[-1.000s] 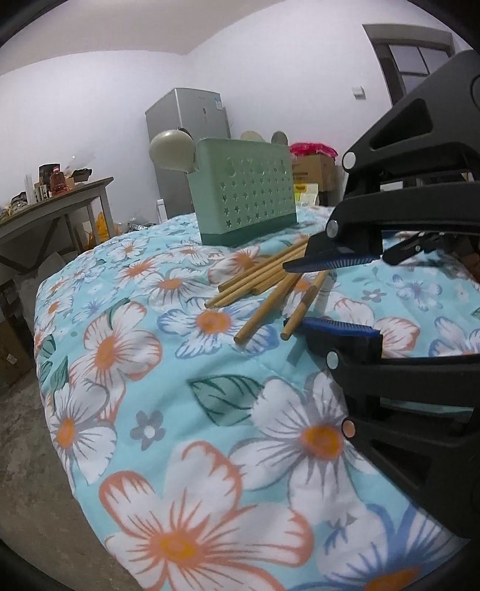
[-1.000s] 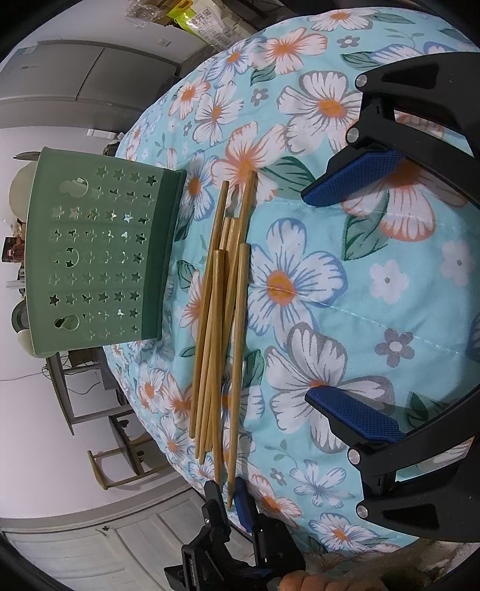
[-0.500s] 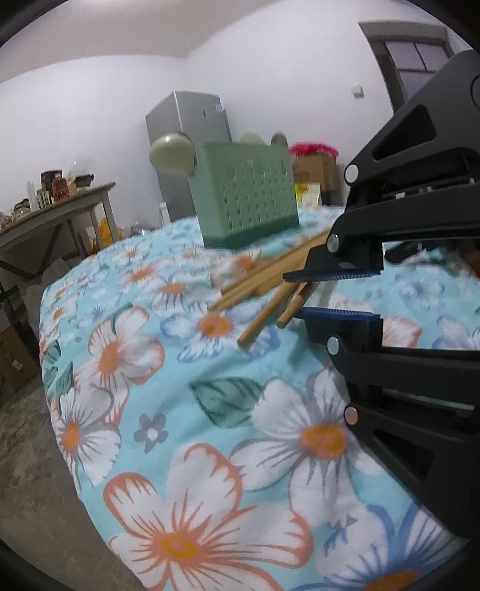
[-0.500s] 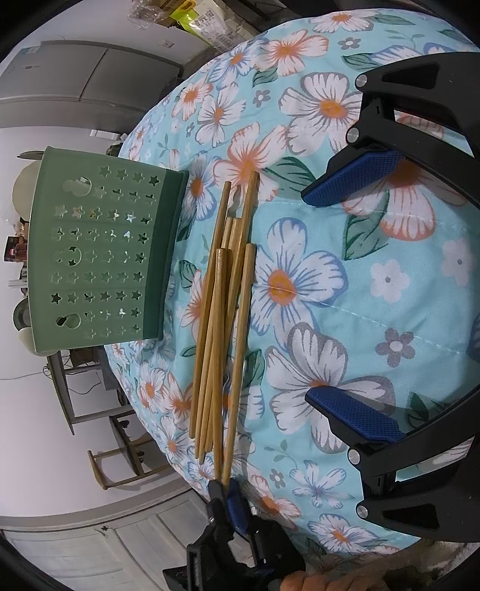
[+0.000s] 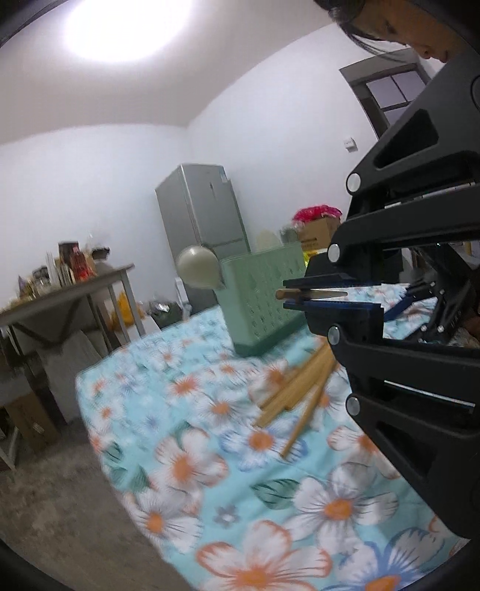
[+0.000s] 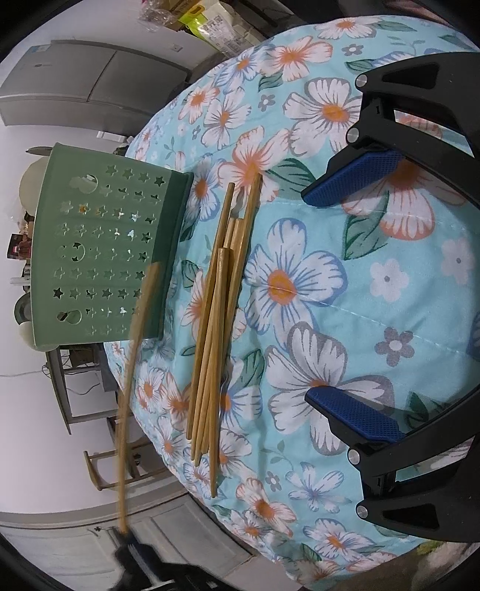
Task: Organize utensils
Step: 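Lift the chopsticks with the left tool up over the green holder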
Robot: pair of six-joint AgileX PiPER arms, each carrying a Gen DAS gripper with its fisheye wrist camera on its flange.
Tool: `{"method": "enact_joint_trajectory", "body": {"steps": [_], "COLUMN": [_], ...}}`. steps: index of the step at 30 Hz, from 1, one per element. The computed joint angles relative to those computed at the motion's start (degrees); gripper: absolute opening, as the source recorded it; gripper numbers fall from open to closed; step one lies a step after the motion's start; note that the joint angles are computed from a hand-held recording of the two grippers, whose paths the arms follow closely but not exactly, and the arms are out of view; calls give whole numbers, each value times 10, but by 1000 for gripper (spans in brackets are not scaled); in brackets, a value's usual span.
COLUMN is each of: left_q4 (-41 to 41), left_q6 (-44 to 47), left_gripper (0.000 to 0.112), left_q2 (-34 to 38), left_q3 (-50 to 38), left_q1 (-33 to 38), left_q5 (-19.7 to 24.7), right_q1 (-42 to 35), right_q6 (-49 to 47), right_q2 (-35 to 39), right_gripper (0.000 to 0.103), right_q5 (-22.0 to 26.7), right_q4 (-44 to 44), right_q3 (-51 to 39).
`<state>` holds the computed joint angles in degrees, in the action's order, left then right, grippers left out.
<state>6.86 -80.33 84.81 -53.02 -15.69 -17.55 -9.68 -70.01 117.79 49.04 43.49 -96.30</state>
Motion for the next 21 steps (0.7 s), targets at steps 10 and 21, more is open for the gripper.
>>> {"method": "enact_joint_trajectory", "body": {"steps": [10, 21], "left_q4": [-214, -284], "left_q6": [275, 352], "left_gripper": [4, 4], "left_q2": [-78, -154], "left_q3": [13, 83], "left_q1": [24, 67], "left_q5": [47, 44], "right_q1": [40, 191], "right_q6": [-151, -443], "right_q2": [-92, -153], "right_gripper": [88, 51], "right_q5": [-52, -221], "right_q4": [52, 136], "right_q3": [97, 224]}}
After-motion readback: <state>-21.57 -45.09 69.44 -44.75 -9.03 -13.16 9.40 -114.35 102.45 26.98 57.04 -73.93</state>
